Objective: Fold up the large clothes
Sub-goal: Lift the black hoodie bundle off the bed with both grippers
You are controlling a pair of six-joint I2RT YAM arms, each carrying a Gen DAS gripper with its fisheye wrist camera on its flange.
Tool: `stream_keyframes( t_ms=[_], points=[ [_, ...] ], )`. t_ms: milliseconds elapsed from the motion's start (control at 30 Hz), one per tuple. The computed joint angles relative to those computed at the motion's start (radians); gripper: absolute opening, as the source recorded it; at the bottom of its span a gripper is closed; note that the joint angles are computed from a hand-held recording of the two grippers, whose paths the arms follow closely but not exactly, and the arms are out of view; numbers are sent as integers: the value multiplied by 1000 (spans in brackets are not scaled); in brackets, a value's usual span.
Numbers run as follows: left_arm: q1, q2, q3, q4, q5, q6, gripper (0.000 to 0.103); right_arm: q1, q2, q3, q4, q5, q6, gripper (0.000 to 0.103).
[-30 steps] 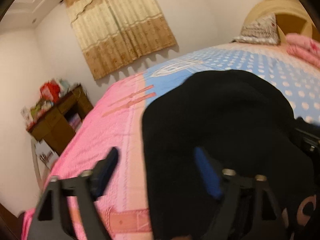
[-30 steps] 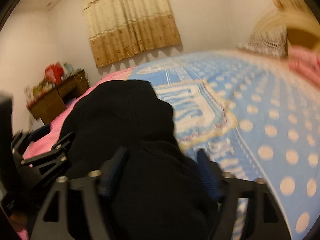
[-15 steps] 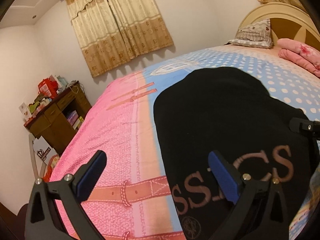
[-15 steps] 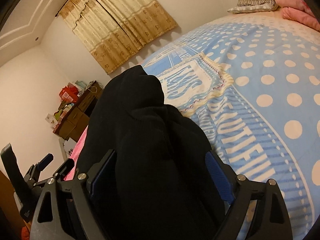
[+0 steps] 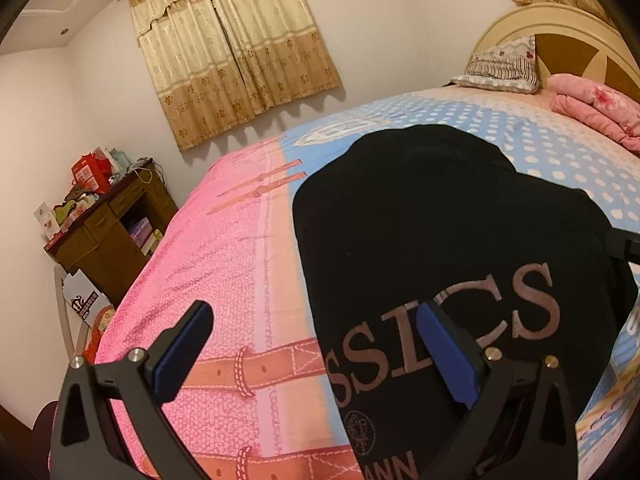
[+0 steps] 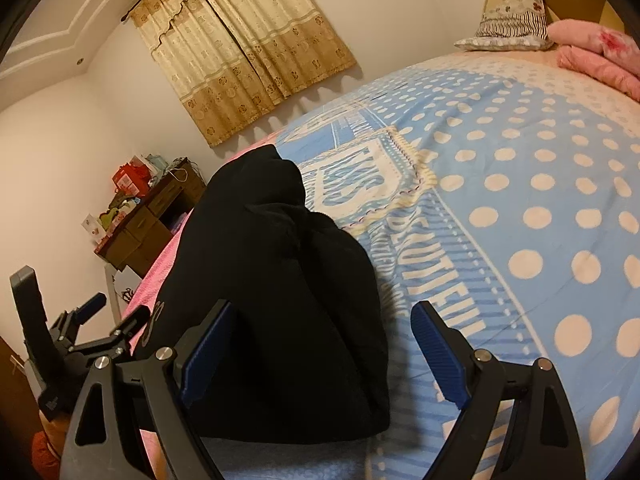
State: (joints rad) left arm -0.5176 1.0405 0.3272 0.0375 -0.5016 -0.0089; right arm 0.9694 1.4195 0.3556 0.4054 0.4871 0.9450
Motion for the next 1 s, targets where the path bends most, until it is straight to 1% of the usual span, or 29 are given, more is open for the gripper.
stream_keyframes(
  t_ms=[100, 133, 233, 300, 367, 433, 533, 633, 667, 733, 767, 833, 900, 933, 1000],
  points=[
    [29, 6, 2, 5, 30, -3, 103, -5, 2, -4, 12, -5, 1, 89],
    [55, 12, 4, 8, 54, 3, 103, -5, 1, -3, 11, -6, -1, 89],
    [106, 57, 14, 19, 96, 3, 103, -18, -7, -7, 10, -25, -18, 89],
    [164, 54, 14, 10, 168, 9, 103, -36, -21, -11, 1, -44, -34, 89],
    [232, 44, 15, 4, 241, 20, 103, -73, -41, -13, -10, -88, -60, 89],
    [302, 58, 23, 20, 323, 37, 103, -116, -59, -18, -2, -146, -82, 89],
    [382, 102, 55, 21, 436, 6, 103, -187, -81, -34, 57, -233, -124, 89],
    [443, 172, 84, 50, 559, -29, 103, -241, -76, -16, 71, -287, -162, 89],
    [444, 192, 89, 60, 567, -32, 103, -271, -57, 2, 76, -331, -180, 89],
    [440, 253, 106, 80, 589, -35, 103, -301, -26, 32, 68, -381, -200, 89],
    [445, 275, 106, 94, 615, -42, 103, -314, -4, 51, 63, -407, -212, 89],
    [474, 300, 103, 116, 682, -72, 103, -339, 39, 81, 60, -452, -236, 89],
    [511, 329, 118, 106, 761, -92, 103, -360, 74, 96, 74, -490, -253, 89],
    [536, 344, 128, 95, 815, -96, 103, -372, 93, 111, 77, -512, -263, 89],
    [566, 337, 133, 79, 890, -89, 103, -394, 124, 149, 59, -549, -290, 89]
  ],
)
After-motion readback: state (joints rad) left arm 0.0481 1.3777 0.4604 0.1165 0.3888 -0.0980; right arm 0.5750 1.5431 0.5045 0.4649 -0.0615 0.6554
